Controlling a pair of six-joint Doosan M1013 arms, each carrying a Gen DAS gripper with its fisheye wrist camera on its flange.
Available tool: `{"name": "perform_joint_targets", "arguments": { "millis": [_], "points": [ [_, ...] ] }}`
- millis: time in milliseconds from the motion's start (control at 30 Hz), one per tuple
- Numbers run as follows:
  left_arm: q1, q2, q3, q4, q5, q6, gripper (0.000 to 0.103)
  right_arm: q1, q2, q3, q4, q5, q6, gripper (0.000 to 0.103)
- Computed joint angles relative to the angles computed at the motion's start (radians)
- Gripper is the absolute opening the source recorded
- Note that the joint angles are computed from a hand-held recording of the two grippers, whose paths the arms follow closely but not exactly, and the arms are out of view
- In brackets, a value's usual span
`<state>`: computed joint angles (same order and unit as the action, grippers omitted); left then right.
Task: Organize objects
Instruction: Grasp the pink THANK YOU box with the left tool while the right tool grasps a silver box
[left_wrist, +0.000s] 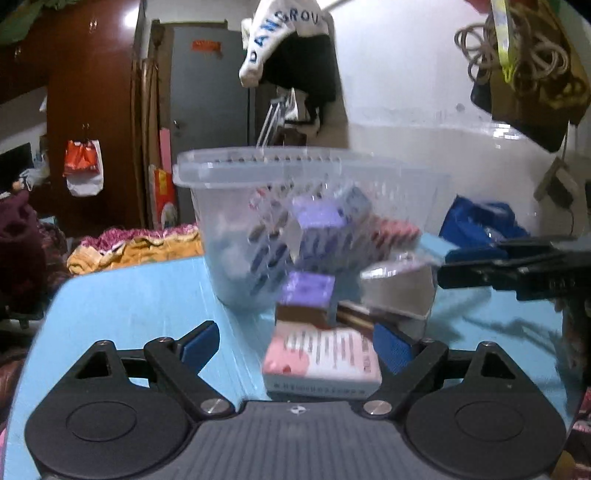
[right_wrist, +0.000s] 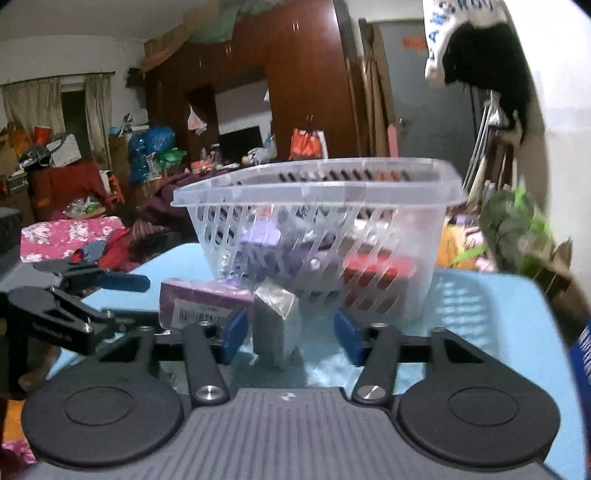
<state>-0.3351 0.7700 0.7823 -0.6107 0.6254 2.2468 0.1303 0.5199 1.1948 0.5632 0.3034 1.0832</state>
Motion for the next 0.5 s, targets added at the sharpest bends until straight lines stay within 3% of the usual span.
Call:
{"name": "perform_joint_targets", "arguments": {
  "millis": [100,267,300,333,367,467,500],
  "points": [
    [0.001,0.010,-0.018,0.007,0.032,-0.018,0.092,0.004,0.025,-0.048,-0.104,0.073,0.073,0.056],
    [-0.004,0.033,-0.063,0.058,0.113,-0.067,0.093,0.017,0.032,-0.044,-0.109,0.072,0.054,0.055],
    [-0.005,0.041,-0.077,0.067,0.127,-0.078,0.094,0.019,0.034,-0.047,-0.140,0.070,0.081,0.049],
    [-0.003,0.044,-0.082,0.063,0.139,-0.080,0.094,0.019,0.035,-0.049,-0.156,0.075,0.096,0.034],
    [-0.002,0.047,-0.088,0.057,0.148,-0.087,0.093,0.018,0.035,-0.047,-0.160,0.079,0.101,0.027],
    [0.009,0.043,-0.077,-0.010,0.150,-0.065,0.072,0.016,0.014,-0.009,-0.172,0.035,0.131,0.025],
    [0.008,0.039,-0.068,-0.007,0.134,-0.074,0.071,0.015,0.006,0.007,-0.178,0.016,0.142,0.024]
  ]
}}
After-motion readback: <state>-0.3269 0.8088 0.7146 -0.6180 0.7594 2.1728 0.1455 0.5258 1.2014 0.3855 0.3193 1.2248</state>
